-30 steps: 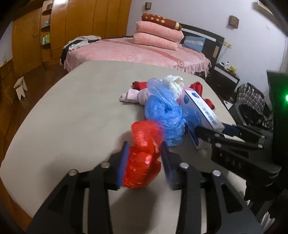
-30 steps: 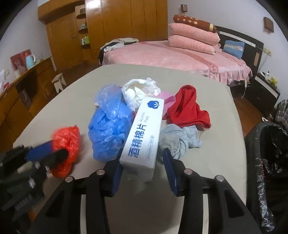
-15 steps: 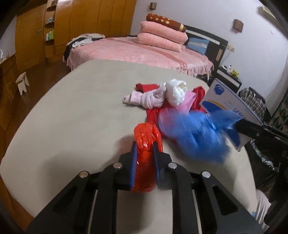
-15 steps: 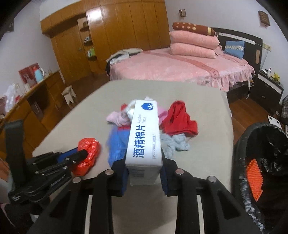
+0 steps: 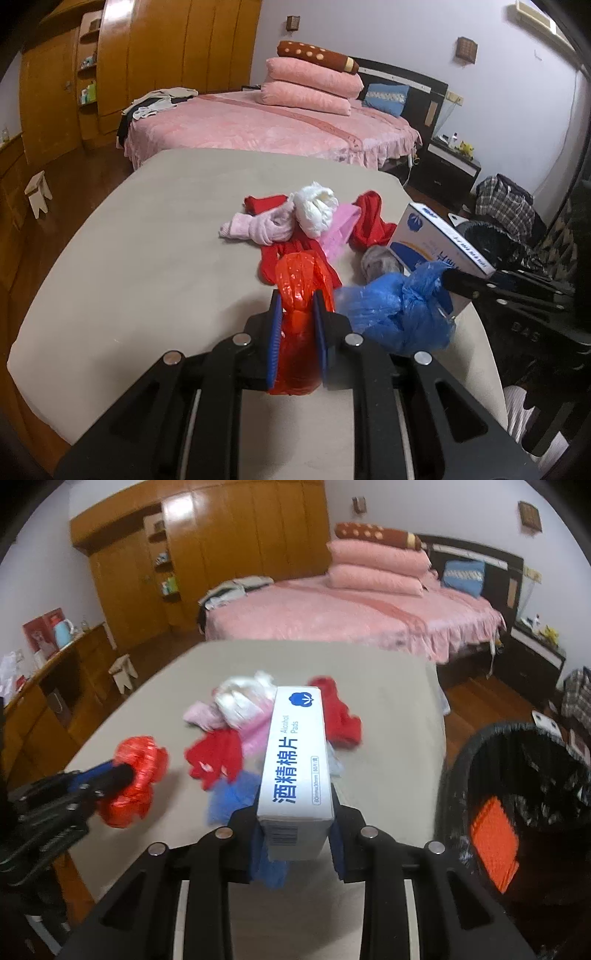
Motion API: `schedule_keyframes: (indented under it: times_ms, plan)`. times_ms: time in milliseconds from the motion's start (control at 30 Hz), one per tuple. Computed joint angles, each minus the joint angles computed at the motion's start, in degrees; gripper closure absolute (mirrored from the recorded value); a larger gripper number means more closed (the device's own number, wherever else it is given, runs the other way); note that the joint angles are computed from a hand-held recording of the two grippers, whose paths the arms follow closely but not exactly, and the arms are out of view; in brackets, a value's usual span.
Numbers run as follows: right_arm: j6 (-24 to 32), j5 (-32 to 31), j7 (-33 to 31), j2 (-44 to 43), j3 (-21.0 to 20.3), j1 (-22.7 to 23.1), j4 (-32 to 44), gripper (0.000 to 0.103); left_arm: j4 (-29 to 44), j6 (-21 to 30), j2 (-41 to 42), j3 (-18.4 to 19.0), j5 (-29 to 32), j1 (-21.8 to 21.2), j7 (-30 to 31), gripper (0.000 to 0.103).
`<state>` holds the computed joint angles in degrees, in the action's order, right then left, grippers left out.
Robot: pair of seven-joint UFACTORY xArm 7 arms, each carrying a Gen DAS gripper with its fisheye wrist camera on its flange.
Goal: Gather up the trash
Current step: 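Grasp the white alcohol-pad box with the right gripper while the left holds the red bag, then carry the red bag and white box over the bin and release both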
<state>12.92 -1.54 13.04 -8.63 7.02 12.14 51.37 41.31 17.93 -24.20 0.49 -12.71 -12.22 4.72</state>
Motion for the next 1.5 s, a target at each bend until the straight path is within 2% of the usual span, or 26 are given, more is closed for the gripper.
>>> schedule_keyframes:
  times_ms: [133,200,267,400,567,633,667,700,767,867,967,1167,1233,1300,1500]
  plan:
    - [1.4,5.6,-6.0,-0.5,-2.2,1.8,-0.5,0.068,0.2,0.2,1.2,-0.2,0.0,-0.4,0.1,0.088]
    - [1.7,10.3,-9.9,-1.2,-3.6,3.0,-1.0,0.059,0.3,0.1,1.6,-0.2,-0.3,-0.6,0.3,0.088]
    - [2.4,14.6,-13.0,-1.7,-4.7,3.9,-1.2,0.055,0.3,0.0,1.9,-0.3,-0.6,-0.9,0.4,0.088]
    - [2.6,18.9,-14.8,-2.1,-5.0,3.8,-1.6,0.055,0.3,-0.3,2.3,-0.3,-1.1,-1.4,0.9,0.088]
    - [3.1,16.8,-11.3,-1.0,-3.7,1.3,-0.6,0.055,0.9,-0.6,2.4,-0.2,-1.4,-1.6,1.5,0.088]
    - [3.5,17.2,-12.3,-0.7,-4.1,1.2,-0.3,0.063,1.3,-0.5,2.7,-0.2,-1.6,-1.7,1.7,0.088]
    - [3.6,18.2,-13.4,-0.7,-4.4,1.5,-0.2,0.070,1.4,-0.6,2.8,-0.3,-1.6,-1.7,1.8,0.088]
    - [3.8,19.2,-14.3,-0.7,-4.7,1.7,-0.1,0.071,1.6,-0.6,2.9,-0.3,-1.6,-1.8,1.8,0.088]
    - [3.6,18.1,-13.6,-0.9,-4.1,0.9,-0.4,0.071,1.8,-0.7,2.9,-0.4,-1.7,-1.9,1.9,0.088]
    - [4.3,12.3,-9.8,-0.7,-2.5,-1.0,-0.4,0.071,1.7,-1.0,2.8,-0.5,-1.9,-2.1,2.0,0.088]
    - [5.3,15.2,-11.6,-1.1,-3.7,0.2,-0.9,0.067,1.5,-1.0,2.5,-0.4,-1.9,-2.2,2.3,0.088]
    - [5.2,9.7,-8.4,-1.6,-2.4,-1.4,-2.4,0.067,1.4,-0.4,2.2,-0.6,-1.6,-1.9,1.9,0.088]
    - [5.3,8.1,-7.4,-1.3,-2.1,-1.7,-2.2,0.069,1.4,-0.2,2.1,-0.7,-1.5,-1.8,1.7,0.088]
    - [4.4,9.1,-8.3,-0.7,-2.6,-1.1,-2.1,0.070,1.4,-0.3,2.1,-0.5,-1.6,-2.0,1.9,0.088]
    - [3.3,4.3,-4.6,-2.0,-1.6,-2.6,-2.2,0.073,1.9,0.2,0.9,-0.3,-1.8,-2.4,2.5,0.088]
